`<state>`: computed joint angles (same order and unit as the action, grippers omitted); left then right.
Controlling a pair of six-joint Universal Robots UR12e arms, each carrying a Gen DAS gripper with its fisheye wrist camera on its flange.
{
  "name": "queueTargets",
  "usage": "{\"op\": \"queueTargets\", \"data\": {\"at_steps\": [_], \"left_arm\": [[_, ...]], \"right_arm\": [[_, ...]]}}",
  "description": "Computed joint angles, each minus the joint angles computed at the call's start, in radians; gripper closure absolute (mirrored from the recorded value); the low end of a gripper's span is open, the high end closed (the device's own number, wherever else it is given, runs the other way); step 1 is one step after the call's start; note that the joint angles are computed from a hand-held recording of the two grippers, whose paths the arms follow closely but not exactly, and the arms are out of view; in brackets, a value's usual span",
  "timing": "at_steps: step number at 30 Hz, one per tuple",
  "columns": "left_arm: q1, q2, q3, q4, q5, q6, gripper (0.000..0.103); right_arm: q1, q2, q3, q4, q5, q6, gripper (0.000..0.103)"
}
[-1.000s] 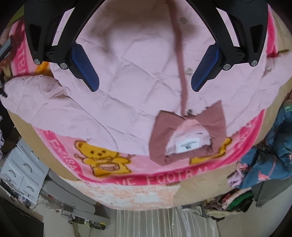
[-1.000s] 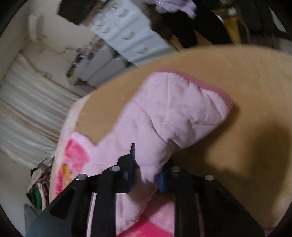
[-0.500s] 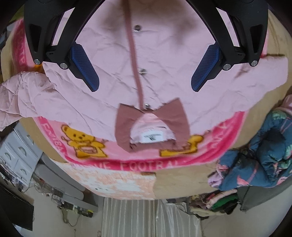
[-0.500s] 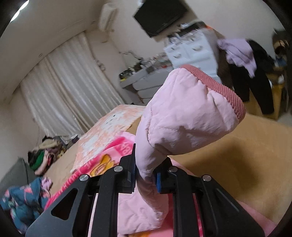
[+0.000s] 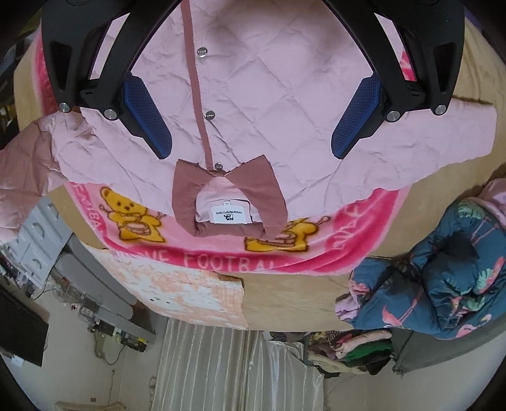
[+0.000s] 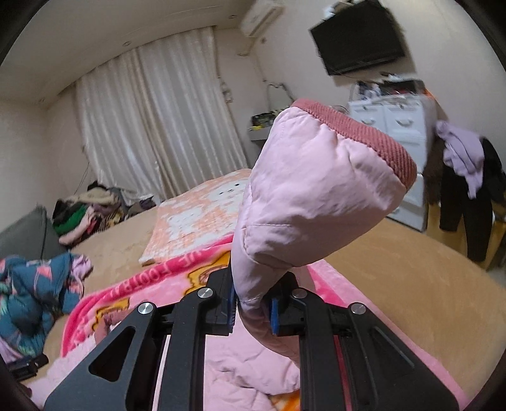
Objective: Fold large clothes
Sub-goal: 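Grasp the jacket sleeve cuff with the right tool and lift it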
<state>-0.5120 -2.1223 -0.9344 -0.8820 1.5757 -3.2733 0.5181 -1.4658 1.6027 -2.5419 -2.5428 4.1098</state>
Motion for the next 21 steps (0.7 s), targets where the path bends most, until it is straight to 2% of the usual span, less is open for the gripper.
{"op": "queueTargets", "data": {"at_steps": [4,14,16,19,21], "left_arm": [[0.028,0.024,-0.04,0.042,-0.068,-0.008,0.008],[0.088,0.073,-0.12,0.086,-0.128,-0.044,0.008],[0.096,0.081,-0.136,0.094,-0.126,-0.049,0.008],[0.102,0.093,-0.167,0.135,-0.08,-0.06,0.008],[0.11,0.098,-0.177,0.138,-0.082,-0.075,0.008]], "right_arm": [[0.017,0.048,-0.071,-0.015,-0.005,-0.084,0.088],[0.055,0.162,-0.215,-0.124,0.036,-0.292,0.088],[0.061,0.183,-0.242,-0.134,0.051,-0.317,0.088],[0.072,0.217,-0.285,-0.139,0.071,-0.356,0.088],[0.075,0.234,-0.306,-0.138,0.087,-0.371,0.088]]}}
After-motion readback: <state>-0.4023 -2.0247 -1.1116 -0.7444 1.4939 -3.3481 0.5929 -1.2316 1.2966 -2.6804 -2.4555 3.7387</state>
